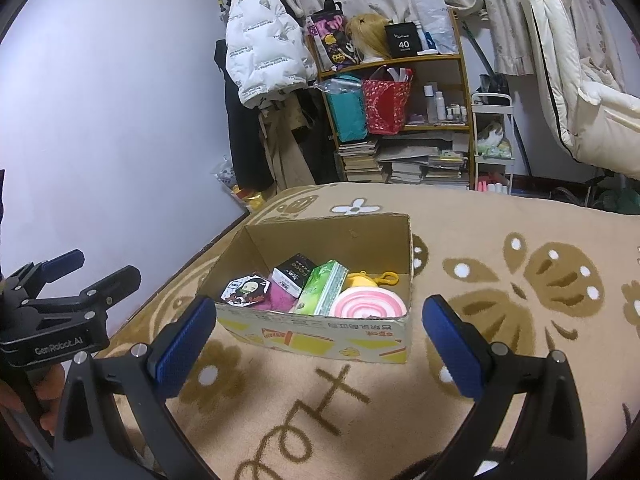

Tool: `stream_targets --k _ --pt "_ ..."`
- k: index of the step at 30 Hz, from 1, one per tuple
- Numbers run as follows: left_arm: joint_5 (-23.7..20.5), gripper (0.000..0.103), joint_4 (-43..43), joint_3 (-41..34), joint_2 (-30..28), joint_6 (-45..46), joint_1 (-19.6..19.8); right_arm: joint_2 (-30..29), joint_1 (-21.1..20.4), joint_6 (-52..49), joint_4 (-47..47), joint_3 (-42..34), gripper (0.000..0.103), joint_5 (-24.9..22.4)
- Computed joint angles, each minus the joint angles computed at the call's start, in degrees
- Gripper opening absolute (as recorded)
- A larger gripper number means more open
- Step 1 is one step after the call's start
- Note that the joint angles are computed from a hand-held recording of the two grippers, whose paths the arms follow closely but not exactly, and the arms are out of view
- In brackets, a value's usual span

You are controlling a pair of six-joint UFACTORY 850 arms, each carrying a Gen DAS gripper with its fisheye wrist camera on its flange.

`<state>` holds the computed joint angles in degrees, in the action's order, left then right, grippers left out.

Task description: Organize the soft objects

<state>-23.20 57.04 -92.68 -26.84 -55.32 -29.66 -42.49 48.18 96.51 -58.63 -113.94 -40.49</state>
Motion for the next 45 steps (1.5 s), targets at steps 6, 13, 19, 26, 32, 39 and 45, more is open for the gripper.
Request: stream_targets --k 6,13,19,26,32,39,45 --pt "0.0 0.103 2.8 0.4 0.1 -2.6 -0.1 0.3 0.0 0.7 -0.4 0.5 0.103 -0.2" --pt "-0.2 0.103 4.1 0.5 0.1 -3.5 -0.3 0.7 0.0 0.9 -0.6 1.0 0.103 -0.1" --pt "-0.3 0.103 2.4 0.2 -0.1 -2.6 -0.2 0.8 -0.1 0.4 -0.1 1.0 0.103 -0.6" --pt "0.0 0.103 0.7 -0.1 -0.3 -1.0 0.1 0.9 -0.2 -0.1 0.5 1.3 0.103 -0.7" --pt "-0.1 0.103 0.3 -0.3 -0.5 -0.5 0.1 0.6 -0.2 -0.4 0.7 0.8 0.103 -1.1" --pt "-0.2 0.103 0.4 -0.5 -0.6 -0.5 0.2 0.7 -0.4 0.3 0.3 1.0 0.103 -1.0" --pt "0.0 0.103 1.2 -0.2 -0.5 -0.4 0.1 0.7 -0.4 0.2 0.5 1.0 0.103 -1.1"
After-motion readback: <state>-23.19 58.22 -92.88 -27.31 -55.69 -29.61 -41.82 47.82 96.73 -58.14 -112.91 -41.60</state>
